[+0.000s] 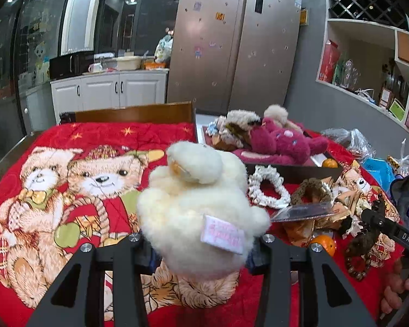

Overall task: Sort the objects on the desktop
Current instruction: 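Carry the cream bear with left tool while right tool carries the brown plush to the dark box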

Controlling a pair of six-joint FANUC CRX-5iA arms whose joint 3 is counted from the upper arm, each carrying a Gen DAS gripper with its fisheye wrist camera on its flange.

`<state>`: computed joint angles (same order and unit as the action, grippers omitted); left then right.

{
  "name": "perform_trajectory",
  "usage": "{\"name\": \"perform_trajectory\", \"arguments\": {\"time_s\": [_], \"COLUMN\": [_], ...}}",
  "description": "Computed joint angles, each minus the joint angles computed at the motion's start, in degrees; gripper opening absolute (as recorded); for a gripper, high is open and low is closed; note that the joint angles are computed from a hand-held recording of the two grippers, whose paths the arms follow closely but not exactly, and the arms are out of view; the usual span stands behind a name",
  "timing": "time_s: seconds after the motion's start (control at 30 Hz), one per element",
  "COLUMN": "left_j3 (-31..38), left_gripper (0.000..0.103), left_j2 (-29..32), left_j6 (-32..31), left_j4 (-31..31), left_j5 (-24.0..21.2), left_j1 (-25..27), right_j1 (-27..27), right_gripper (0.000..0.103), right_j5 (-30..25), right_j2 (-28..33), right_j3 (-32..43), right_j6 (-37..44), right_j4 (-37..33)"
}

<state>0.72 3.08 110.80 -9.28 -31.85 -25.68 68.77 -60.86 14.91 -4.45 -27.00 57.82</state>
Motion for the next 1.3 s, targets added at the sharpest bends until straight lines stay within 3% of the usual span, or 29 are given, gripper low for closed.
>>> {"name": "perform_trajectory", "arguments": {"time_s": [0.4,0.83,1.3], "left_j3": [-0.2,-2.3,-2.9], "left_gripper": [0.045,0.045,0.045], "left_j2": [-3.0,-3.4,-2.8], "left_j6": [3.9,-3.4,-6.4], "left_j4": [-6.3,-0.5,2.1], "left_j5": [2.4,4.4,4.0], "left_j1": [-0.9,-1.2,-1.3], "right_j1": [0.9,1.8,1.6], "right_gripper": [0.06,0.06,0.06], "right_j5": [-1.3,-2.2,-0.7], "right_j2": [0.4,0.9,0.6], "right_j3": [1.0,2.0,1.7], "right_j6": [2.9,6.8,7.7], "right_j4": [1.7,3.1,2.4]}}
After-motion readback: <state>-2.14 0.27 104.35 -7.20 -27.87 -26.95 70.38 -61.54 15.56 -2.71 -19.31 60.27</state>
